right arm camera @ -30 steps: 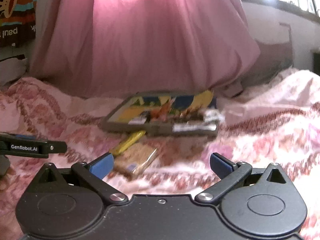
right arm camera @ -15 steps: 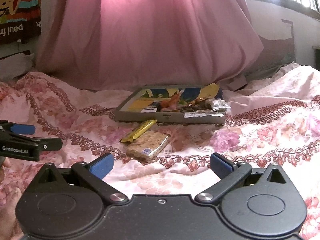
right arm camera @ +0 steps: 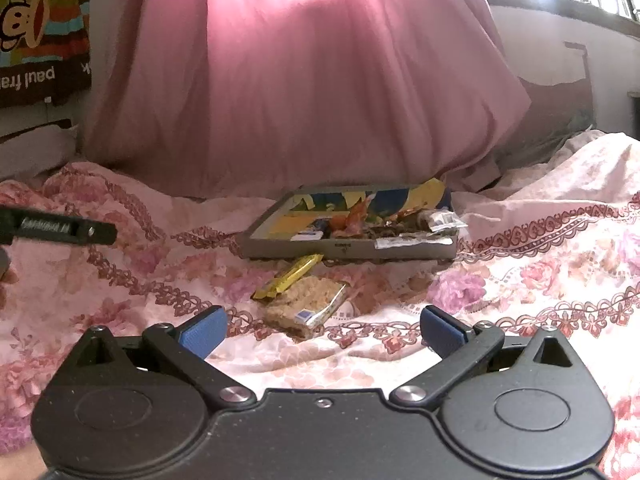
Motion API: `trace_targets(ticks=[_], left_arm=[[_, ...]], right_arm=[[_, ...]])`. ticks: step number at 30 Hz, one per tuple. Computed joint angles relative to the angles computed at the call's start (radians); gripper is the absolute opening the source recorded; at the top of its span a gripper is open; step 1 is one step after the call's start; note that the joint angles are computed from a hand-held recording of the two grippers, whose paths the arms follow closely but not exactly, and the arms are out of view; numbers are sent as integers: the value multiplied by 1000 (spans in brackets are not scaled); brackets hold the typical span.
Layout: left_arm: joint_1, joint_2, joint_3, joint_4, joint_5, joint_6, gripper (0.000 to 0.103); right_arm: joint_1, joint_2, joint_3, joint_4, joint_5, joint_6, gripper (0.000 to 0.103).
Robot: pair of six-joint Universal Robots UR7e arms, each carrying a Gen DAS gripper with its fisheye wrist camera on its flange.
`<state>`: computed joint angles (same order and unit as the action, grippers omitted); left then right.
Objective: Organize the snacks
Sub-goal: 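Approach and close the left gripper on the yellow bar while the right approaches the cracker packet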
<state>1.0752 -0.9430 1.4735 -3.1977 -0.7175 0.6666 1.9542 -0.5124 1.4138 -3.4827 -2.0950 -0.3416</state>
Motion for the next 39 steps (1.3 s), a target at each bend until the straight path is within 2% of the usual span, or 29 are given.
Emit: trace_targets(ticks=[5, 8, 12, 20, 25, 33, 37, 39], left_arm=[[-17, 15, -94, 197, 54, -127, 103], [-29, 12, -109, 247, 55, -125, 103], [-39, 8, -127, 309, 43, -189, 103], [-40, 24, -225, 489, 5, -277, 103], [-31, 65, -350, 594, -21, -223, 103], [4, 181, -566, 784, -56, -89, 103], [29, 232, -635, 851, -107, -61, 103], [43, 249, -649, 852, -150, -39, 103]], right_arm=[[-7, -11, 2, 33, -2, 51, 102], [-8, -16, 9, 33, -2, 66, 102], [-6, -28, 22, 53, -21, 105, 102], [5, -11, -10, 114, -60, 81, 102], [12, 22, -63, 148, -89, 38, 102], [3, 73, -168, 203, -99, 43, 102], [4, 107, -231, 241, -107, 51, 102], [7, 131, -273, 266, -119, 26, 102]])
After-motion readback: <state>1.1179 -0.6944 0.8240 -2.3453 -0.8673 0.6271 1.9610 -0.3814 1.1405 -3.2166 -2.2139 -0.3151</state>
